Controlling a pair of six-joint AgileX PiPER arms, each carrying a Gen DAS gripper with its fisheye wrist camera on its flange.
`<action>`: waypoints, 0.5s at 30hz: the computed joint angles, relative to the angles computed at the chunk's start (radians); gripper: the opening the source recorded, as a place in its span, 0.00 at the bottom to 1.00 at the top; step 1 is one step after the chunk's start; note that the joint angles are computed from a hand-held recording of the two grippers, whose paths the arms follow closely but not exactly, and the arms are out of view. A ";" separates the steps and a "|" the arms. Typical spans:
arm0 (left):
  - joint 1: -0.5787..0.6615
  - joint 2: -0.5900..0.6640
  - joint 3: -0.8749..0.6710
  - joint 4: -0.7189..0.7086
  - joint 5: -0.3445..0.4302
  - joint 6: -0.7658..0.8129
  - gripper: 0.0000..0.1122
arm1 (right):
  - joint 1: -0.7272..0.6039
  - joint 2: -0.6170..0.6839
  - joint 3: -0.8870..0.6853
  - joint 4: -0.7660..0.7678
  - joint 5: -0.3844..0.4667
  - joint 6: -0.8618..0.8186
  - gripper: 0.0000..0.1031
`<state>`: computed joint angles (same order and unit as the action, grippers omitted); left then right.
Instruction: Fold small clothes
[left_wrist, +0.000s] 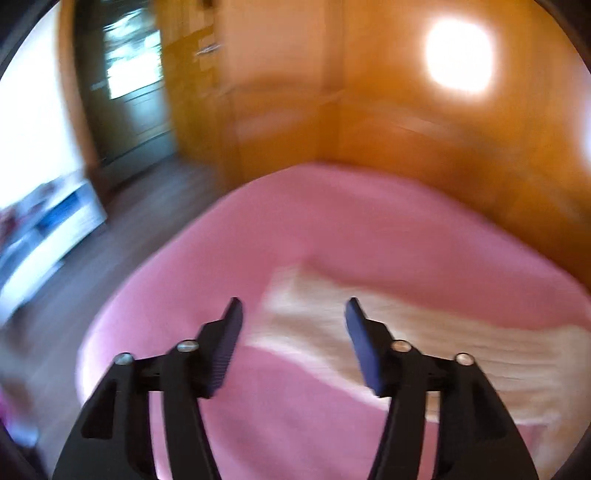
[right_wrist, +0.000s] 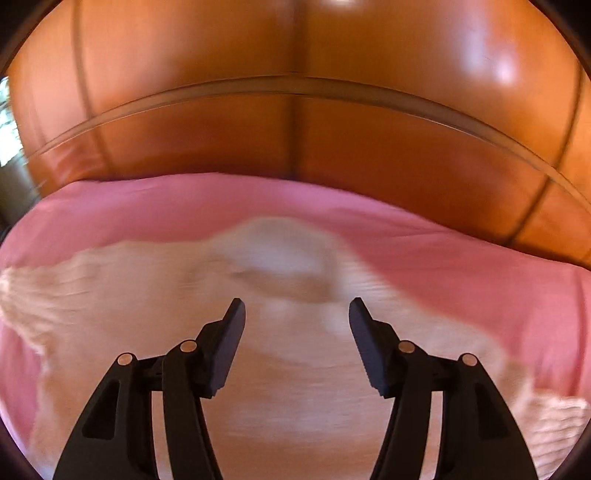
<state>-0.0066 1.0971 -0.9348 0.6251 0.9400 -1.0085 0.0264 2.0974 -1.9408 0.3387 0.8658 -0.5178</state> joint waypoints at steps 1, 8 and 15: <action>-0.045 0.007 -0.011 -0.025 -0.034 0.007 0.53 | -0.013 0.012 -0.022 -0.009 0.008 0.001 0.57; -0.357 0.462 -0.362 -0.194 -0.206 0.147 0.53 | -0.094 0.172 -0.273 -0.010 0.148 -0.082 0.61; -0.526 1.057 -1.062 -0.251 -0.003 0.448 0.53 | -0.089 0.231 -0.279 0.007 0.161 -0.186 0.53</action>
